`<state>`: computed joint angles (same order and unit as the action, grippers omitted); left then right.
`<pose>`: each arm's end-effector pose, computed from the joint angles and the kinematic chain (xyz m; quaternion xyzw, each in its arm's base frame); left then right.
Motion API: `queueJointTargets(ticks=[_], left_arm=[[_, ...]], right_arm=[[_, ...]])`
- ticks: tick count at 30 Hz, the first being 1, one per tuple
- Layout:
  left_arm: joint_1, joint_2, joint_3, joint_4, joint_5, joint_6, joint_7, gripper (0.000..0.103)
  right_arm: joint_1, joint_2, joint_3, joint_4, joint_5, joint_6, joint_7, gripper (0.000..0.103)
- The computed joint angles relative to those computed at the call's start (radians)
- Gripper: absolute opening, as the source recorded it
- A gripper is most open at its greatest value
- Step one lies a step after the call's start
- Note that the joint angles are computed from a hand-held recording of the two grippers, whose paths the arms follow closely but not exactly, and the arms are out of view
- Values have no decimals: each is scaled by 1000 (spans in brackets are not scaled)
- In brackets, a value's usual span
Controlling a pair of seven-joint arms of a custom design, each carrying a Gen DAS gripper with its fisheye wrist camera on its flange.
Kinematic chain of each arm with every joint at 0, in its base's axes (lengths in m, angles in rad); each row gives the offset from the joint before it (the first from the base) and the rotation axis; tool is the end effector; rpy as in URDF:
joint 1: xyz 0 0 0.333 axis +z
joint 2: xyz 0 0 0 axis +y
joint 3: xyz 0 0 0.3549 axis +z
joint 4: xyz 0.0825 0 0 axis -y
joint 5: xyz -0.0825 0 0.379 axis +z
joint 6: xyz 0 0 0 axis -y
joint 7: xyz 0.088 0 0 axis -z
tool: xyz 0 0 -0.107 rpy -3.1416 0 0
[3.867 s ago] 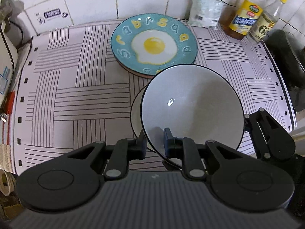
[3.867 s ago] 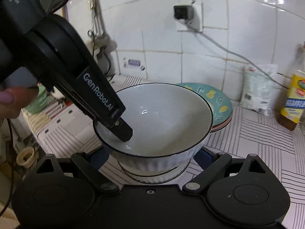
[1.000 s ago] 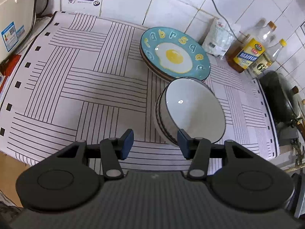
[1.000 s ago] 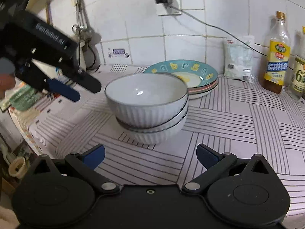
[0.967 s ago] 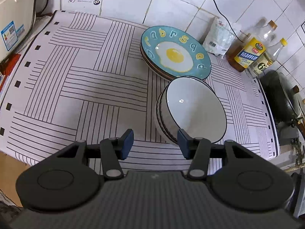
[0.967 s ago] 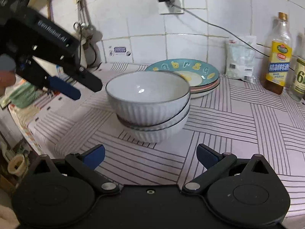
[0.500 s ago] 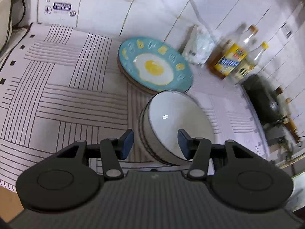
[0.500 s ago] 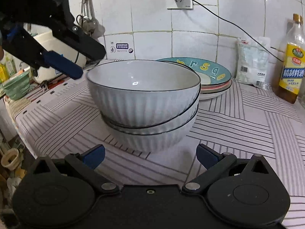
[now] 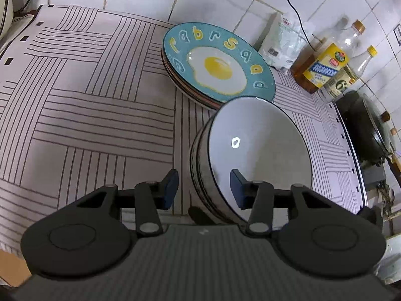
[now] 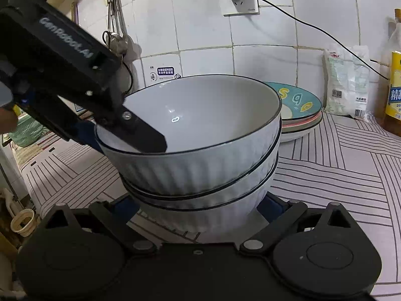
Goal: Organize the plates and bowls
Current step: 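Lift the three-bowl stack with the left tool and carry it over the plates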
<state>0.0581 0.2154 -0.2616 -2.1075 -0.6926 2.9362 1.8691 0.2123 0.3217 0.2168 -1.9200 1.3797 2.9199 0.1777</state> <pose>0.6095 -0.0754 0.4177 -0.7164 0.6101 -0.3295 0.0780 0.6139 0.2004 0.4051 -0.7749 0.4566 -0.1229 0.4195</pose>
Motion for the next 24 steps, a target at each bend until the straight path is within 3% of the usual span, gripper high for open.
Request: queueJointTargets(ticks=[4,6,10,15,24], left_arm=[[82,30,-86,34,-211,-28,191,43],[82,32,-92,33,-289,-13,275,43],[31,49,-47,43,-282,1,240,43],[40,60,-61,51,-336,16,249,43],[33,55,-65,38,-314,33,274,44]], right_arm=[[0,14,-2,15,-22,-15,29,100],[-3,15,-6,17,-56,-33,68,100],[-13,17,5,20,-78,-32,83,100],[-20,26,17,28,-54,-21,51,99],[-11,8,22,6,37,10,-36,99]])
